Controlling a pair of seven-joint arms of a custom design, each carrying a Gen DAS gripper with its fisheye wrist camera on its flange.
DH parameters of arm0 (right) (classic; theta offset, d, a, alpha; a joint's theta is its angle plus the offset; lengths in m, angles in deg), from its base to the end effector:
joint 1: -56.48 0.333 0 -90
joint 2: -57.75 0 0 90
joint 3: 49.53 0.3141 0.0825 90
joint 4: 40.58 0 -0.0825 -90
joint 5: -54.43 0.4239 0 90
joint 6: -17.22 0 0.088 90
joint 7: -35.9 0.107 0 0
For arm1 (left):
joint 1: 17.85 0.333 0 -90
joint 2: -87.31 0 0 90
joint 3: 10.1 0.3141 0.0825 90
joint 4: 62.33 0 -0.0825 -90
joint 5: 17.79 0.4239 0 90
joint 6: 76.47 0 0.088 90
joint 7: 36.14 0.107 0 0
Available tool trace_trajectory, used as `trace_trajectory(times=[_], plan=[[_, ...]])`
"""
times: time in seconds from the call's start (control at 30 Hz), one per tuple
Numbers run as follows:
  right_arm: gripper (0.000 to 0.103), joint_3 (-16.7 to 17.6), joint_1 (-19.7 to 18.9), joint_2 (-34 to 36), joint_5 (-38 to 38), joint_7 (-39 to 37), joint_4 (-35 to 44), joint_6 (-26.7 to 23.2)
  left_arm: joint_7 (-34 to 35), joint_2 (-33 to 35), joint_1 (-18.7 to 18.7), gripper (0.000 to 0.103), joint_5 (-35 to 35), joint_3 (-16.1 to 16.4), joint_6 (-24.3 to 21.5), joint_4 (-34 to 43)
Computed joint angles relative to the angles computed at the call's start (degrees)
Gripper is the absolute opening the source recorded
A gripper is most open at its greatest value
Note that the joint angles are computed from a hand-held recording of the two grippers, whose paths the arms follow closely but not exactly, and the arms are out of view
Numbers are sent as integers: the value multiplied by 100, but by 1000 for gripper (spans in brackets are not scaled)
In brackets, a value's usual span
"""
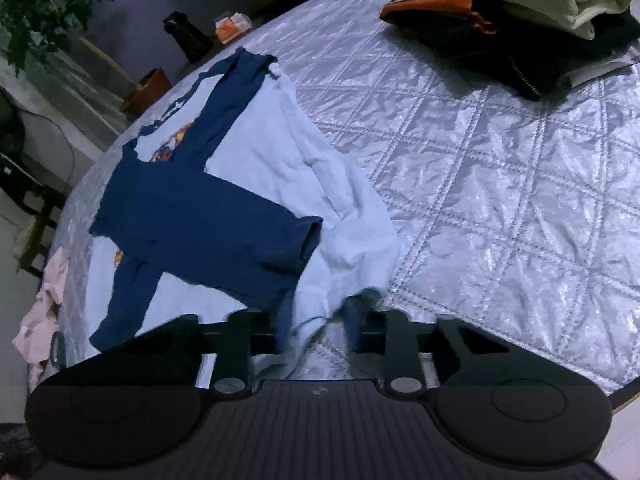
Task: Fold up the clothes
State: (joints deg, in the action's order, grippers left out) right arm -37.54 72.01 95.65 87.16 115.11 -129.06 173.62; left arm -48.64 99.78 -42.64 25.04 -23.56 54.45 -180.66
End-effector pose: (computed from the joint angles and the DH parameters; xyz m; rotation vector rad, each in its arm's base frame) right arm 0.7088 0.3134 0.2976 -1.8414 1.6308 0.1031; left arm 0.4944 -0.3671 0.3080 -2.3783 1.2096 -0.3219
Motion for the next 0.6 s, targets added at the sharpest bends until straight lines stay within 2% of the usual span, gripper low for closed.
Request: trace_trajectory(times=[0.03,0.1,0.13,0.17,0.23,0.37,0.6], plan=[[12,86,-68,-16,92,-121,-41,86,-45,-23,-13,72,45,6,-25,-9],[11,265,-207,-59,314,-390,-126,207,-128,-95,1,50,118,20,49,-76],[10,253,-193,-80,343,-409,-150,245,-189,-149,20,44,169,27,165,-140],[10,229,-169,-99,355,-406,-170,283,-265,-198,47,28,227,35,331,-209],[10,224,-160,-134,390,-442,-202,313,-452,-305,143,6,302,58,894,-407],[10,275,-182,-268,525,-568,-365,443,-659,-359,178,2,420,58,1159,-507],[10,375,-292,-455,954,-574,-577,550,-2120,-848,301,1,1117,48,1451,-935]])
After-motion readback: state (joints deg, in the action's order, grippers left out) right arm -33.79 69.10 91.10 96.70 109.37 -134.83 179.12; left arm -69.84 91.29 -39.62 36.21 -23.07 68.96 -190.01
